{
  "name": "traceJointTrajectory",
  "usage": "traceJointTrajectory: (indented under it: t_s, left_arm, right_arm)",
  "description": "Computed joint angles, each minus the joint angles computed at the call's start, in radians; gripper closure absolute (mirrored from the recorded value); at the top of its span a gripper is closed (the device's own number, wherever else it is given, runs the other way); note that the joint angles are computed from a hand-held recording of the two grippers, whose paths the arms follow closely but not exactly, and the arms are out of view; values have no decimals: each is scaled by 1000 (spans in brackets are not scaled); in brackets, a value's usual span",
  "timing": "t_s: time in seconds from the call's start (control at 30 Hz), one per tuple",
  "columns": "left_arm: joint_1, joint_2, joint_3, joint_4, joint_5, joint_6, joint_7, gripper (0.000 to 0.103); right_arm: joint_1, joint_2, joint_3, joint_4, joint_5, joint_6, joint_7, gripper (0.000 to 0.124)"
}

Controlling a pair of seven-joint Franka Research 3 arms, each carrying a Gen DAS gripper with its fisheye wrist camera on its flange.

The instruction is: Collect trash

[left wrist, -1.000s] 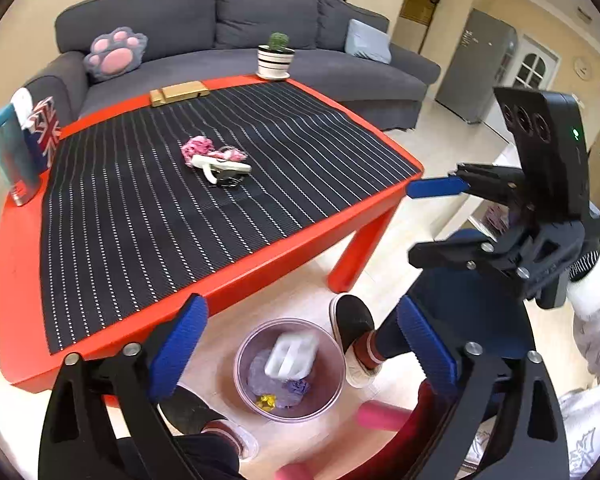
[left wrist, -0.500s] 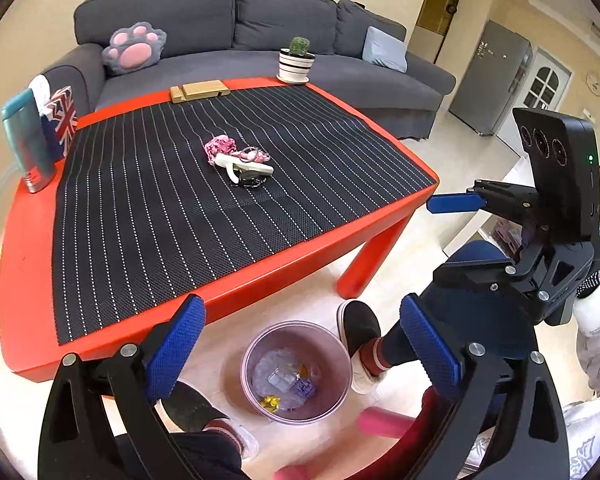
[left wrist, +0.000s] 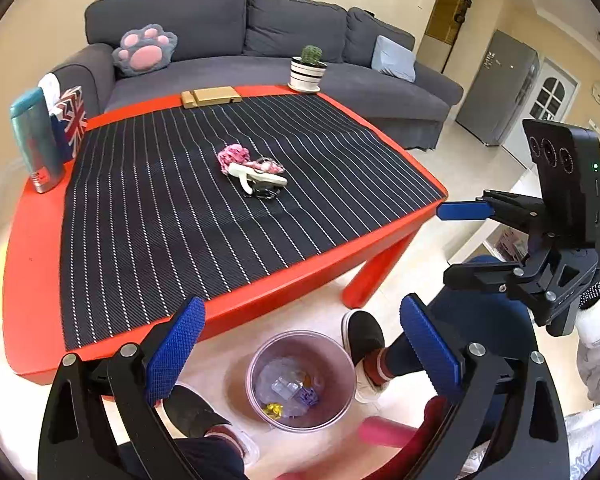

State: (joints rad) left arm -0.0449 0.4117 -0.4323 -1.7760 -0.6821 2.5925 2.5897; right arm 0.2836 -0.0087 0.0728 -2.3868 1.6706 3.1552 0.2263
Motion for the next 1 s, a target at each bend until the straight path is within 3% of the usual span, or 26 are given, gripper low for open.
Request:
traceJointTrajectory:
  t_s: [0.23, 0.67, 0.8, 1.0]
  left_arm:
    - [-7, 28, 9, 49, 38, 1, -43, 9]
    - [-8, 121, -3, 182, 139, -18, -133, 9]
    - [-6, 147, -11, 211, 159, -26, -152, 9]
    - [-4, 179, -17, 244, 187, -39, -174, 9]
  right_arm:
    - [-21, 17, -15, 34, -108, -7, 83, 28]
    - [-102, 131, -41, 145, -676, -71, 521, 28]
    - [-123, 202, -64, 226, -860, -118, 676, 28]
    - [-171, 326, -69, 385, -1027, -218, 829, 28]
